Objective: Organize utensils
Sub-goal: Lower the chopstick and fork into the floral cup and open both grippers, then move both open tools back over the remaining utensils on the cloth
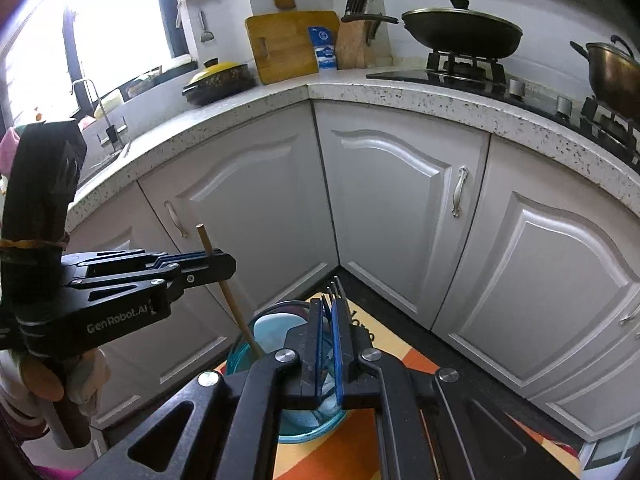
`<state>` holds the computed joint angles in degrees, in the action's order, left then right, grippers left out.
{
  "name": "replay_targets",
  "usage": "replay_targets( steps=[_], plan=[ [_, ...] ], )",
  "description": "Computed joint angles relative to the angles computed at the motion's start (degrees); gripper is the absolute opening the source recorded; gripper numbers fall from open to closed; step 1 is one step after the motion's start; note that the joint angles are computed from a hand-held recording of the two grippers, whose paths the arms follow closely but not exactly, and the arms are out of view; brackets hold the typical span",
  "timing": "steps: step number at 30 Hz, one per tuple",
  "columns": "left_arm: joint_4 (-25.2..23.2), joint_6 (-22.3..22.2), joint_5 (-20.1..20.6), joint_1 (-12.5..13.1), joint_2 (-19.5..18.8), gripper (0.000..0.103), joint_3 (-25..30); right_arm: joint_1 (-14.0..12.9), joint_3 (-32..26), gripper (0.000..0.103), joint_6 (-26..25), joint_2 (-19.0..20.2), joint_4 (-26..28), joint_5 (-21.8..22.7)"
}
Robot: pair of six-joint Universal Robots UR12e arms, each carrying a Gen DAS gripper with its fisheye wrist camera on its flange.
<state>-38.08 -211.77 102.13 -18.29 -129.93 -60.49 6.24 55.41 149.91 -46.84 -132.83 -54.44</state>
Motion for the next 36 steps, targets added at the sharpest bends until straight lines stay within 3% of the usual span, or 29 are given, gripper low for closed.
replay_targets(
  steps=[3,9,12,14,15,25,36],
  plan=[
    [-0.24,-0.63,-0.48,0.05,0.01,0.024,-0.02,-0.31,0.43,0.004,1.0,-0.29,-0.25,0.8],
    [-0.41,-1.24,-0.9,-0.03,0.06,0.034,-0.02,-0.73,0.64,0.005,2.5,-0.39,0.01,1.22],
    [-0.61,-1.19,-0.94,-0.13,0.16,0.036,-0.04,-0.88,0.68,0.014,2.86,-0.42,0.13,1.37],
    [-0.54,-1.09,-0.59,-0.29,0.28,0.042,-0.11,-1.03,0.8,0.026,3.19,-0.46,0.13,1.91],
    [-0.34,-1.07,-0.47,-0.39,0.37,0.043,-0.21,-1.14,0.92,0.026,3.18,-0.52,0.22,2.16],
    [-0.68,0.14,3.74,-1.85,0.67,0.045,0.12,-2.13,4.48,0.027,4.14,-2.48,-1.44,2.92],
    [-0.24,0.32,4.57,-3.45,0.94,0.045,0.07,-3.55,9.4,0.034,7.12,-4.96,-4.55,3.21]
  ],
)
